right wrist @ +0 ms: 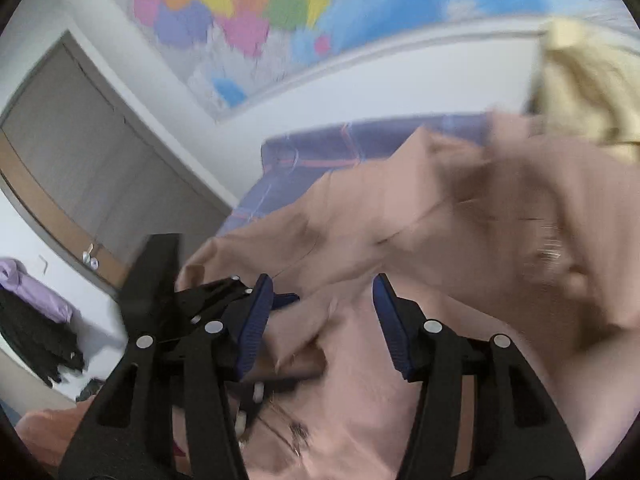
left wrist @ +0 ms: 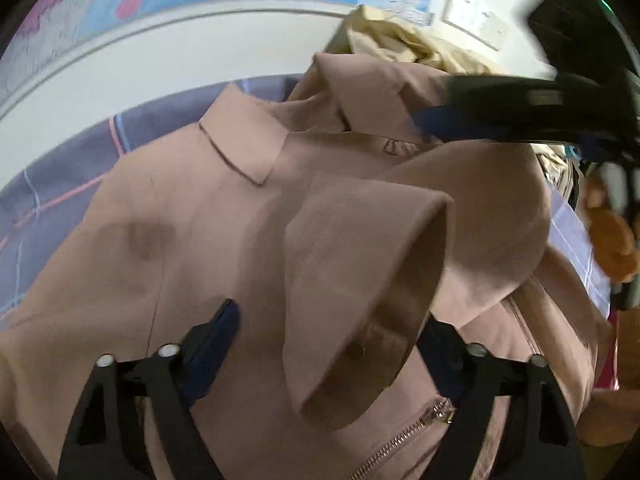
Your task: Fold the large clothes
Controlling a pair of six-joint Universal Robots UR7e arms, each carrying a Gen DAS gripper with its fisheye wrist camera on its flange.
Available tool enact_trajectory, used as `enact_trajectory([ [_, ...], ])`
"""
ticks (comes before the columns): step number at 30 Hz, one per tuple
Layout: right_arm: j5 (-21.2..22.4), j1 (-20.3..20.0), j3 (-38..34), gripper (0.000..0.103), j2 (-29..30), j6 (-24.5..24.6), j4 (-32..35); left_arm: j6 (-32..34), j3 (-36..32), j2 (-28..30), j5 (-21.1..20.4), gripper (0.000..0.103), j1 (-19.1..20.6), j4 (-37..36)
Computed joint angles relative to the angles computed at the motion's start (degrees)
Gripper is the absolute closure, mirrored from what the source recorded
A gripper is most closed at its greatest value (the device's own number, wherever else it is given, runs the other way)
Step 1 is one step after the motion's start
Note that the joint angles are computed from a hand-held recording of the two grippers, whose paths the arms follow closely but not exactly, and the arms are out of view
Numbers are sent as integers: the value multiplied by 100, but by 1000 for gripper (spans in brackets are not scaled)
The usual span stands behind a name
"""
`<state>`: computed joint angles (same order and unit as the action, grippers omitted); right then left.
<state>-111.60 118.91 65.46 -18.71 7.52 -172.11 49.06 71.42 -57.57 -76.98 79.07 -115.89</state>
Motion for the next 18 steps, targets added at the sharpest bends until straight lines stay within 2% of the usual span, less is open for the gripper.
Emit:
enact_trajectory([
  [2,-474,97,757,50,-409,-52,-630,-105,-147,64,-56,41,38,109],
  [4,-1090,174,1410,46,-740,-52,-1207,-195,-286,115,-139,50,77,198],
  [5,-1344,193,1737,42,-891,1,-1517,-235,-368,141,-182,63,98,234],
  [6,-1520,177,2167,41,-1099,134,-1866,-273,-420,137,-222,68,109,325],
  [8,-1761,90,2689,41,-1330,393,-2201,-354,-636,222,-336,87,148,429],
  [10,-1942,-24,3110,41,-1490,664,-2358,-474,-801,276,-385,99,196,371],
  [14,-1822,-290,3698,39,-1649,1080,-2515,-804,-1134,383,-420,101,290,126],
  [17,-1529,-419,3823,38,-1599,990,-2825,-1068,-1457,528,-324,101,343,-35],
  [18,-1382,-449,3822,32,-1570,911,-2910,-1177,-1603,592,-269,101,374,-65],
])
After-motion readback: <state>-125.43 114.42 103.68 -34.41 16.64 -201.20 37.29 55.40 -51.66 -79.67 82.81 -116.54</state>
